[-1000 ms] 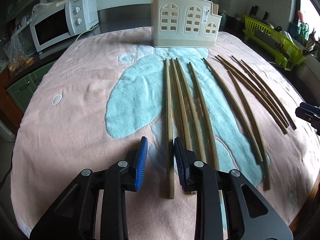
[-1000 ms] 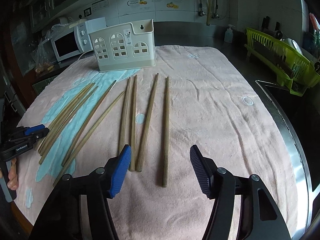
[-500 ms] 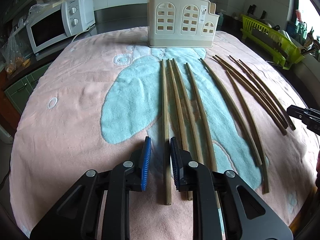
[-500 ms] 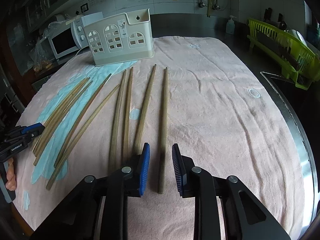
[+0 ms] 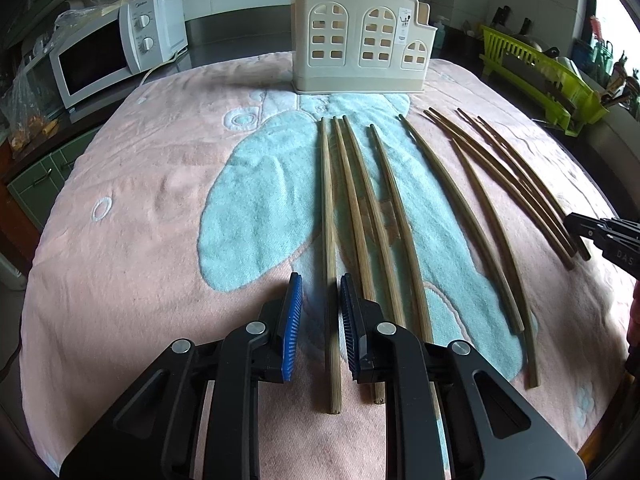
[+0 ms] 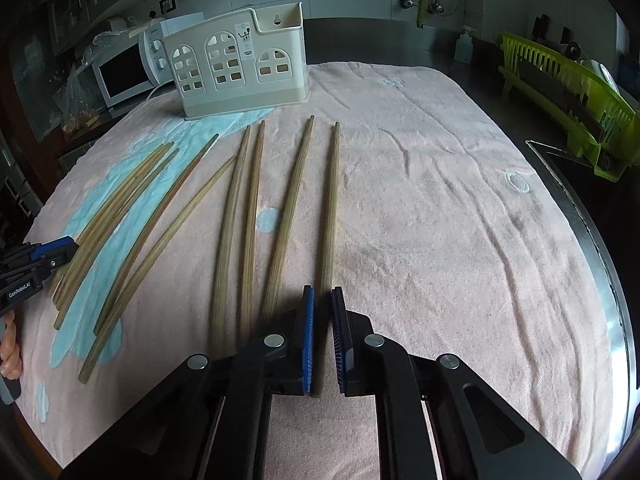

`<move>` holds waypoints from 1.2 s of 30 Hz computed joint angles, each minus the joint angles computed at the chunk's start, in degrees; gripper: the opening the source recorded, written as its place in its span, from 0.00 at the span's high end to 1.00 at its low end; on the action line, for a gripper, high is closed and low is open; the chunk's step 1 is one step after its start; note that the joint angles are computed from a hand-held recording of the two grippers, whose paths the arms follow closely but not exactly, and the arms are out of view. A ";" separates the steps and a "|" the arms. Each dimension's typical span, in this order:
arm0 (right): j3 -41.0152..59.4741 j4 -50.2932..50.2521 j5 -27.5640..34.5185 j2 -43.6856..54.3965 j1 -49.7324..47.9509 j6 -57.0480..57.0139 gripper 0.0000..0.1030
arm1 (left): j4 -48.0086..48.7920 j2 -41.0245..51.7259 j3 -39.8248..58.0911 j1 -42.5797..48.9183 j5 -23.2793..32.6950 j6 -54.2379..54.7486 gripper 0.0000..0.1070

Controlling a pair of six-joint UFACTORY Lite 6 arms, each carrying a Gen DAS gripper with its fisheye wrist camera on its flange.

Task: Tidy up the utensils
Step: 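Lower the left tool and close it on a wooden chopstick while the right tool grasps another, then lift the held chopsticks off the towel with both tools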

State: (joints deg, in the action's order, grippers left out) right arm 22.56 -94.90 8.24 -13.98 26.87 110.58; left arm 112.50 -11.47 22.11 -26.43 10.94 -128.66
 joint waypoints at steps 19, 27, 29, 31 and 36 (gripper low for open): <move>-0.36 -5.46 0.61 -0.03 0.10 5.58 0.94 | -29.30 2.95 4.58 -2.27 1.09 31.42 0.91; -2.31 0.62 2.37 -4.18 1.82 0.83 0.94 | -37.99 2.97 5.41 0.25 -1.50 38.80 0.95; -2.66 3.82 2.67 -5.78 2.20 -2.09 0.94 | -35.57 2.31 4.82 0.35 -1.86 35.64 0.95; -3.23 8.04 3.19 -8.15 2.71 -6.28 0.94 | -34.31 1.00 4.01 0.69 -3.00 34.05 0.95; -3.68 19.79 5.89 -13.99 4.98 -17.37 0.94 | -28.63 -3.45 1.91 0.26 -2.89 26.88 0.95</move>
